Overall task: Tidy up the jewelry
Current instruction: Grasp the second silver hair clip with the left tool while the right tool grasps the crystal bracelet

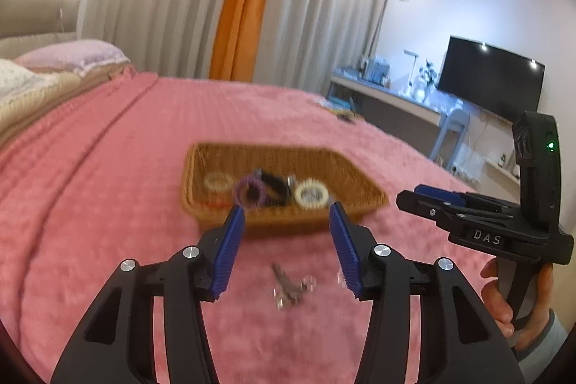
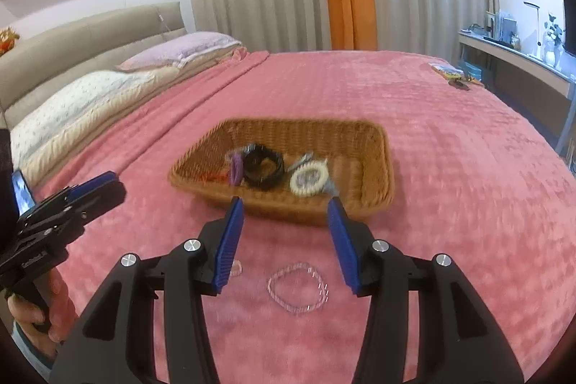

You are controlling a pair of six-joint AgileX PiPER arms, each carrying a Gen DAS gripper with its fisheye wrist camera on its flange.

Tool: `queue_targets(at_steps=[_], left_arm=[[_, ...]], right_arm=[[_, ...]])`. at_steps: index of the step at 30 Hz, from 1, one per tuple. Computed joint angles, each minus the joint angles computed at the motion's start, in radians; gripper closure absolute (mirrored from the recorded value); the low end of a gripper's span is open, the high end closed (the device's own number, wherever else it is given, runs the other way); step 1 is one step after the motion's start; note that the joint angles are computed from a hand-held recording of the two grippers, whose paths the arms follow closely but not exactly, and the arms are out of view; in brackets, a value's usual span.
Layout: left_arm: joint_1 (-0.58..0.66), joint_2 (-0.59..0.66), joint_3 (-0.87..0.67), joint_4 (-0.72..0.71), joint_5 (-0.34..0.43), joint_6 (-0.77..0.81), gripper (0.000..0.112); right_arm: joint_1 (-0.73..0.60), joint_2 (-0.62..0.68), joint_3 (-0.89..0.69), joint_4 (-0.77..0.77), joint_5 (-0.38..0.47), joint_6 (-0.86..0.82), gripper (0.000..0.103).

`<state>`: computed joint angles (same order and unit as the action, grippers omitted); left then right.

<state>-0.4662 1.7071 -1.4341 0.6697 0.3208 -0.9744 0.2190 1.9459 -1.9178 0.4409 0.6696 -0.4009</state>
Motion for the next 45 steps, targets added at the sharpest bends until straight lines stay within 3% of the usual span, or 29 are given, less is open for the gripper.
queue_targets(at_steps=[5, 11, 17, 20, 26, 30, 32, 36, 39, 43, 45], left_arm=[[0.038, 0.054, 0.004, -0.312, -0.009, 0.306, 0.065], [0.046, 0.134, -0.044, -0.513, 0.043, 0.520, 0.066], [0.006, 0.201, -0.137, -0.455, 0.150, 0.535, 0.067], [-0.001, 0.251, -0.211, -0.436, 0.225, 0.531, 0.075], [-0.004, 0.274, -0.245, -0.433, 0.248, 0.529, 0.080], [-0.014, 0.321, -0.318, -0.415, 0.323, 0.521, 0.081], [-0.021, 0.335, -0.341, -0.389, 0.352, 0.498, 0.090], [-0.010, 0.304, -0.287, -0.378, 0.309, 0.445, 0.091], [0.002, 0.249, -0.202, -0.359, 0.220, 0.394, 0.091], [0.019, 0.189, -0.117, -0.366, 0.134, 0.361, 0.091], [0.041, 0.155, -0.072, -0.453, 0.092, 0.427, 0.091]], right_arm=[[0.025, 0.029, 0.083, -0.100, -0.082, 0.057, 0.058], [0.002, 0.139, -0.019, -0.138, 0.028, 0.134, 0.058], [-0.001, 0.194, -0.087, -0.157, 0.104, 0.167, 0.064], [0.013, 0.206, -0.106, -0.194, 0.118, 0.186, 0.069], [0.013, 0.220, -0.129, -0.198, 0.145, 0.186, 0.069], [0.018, 0.239, -0.159, -0.220, 0.166, 0.207, 0.069], [0.019, 0.238, -0.158, -0.225, 0.164, 0.207, 0.069], [0.025, 0.250, -0.177, -0.241, 0.182, 0.208, 0.087], [0.030, 0.249, -0.176, -0.242, 0.184, 0.196, 0.096], [0.037, 0.237, -0.153, -0.246, 0.160, 0.193, 0.097], [0.036, 0.228, -0.139, -0.239, 0.146, 0.188, 0.097]])
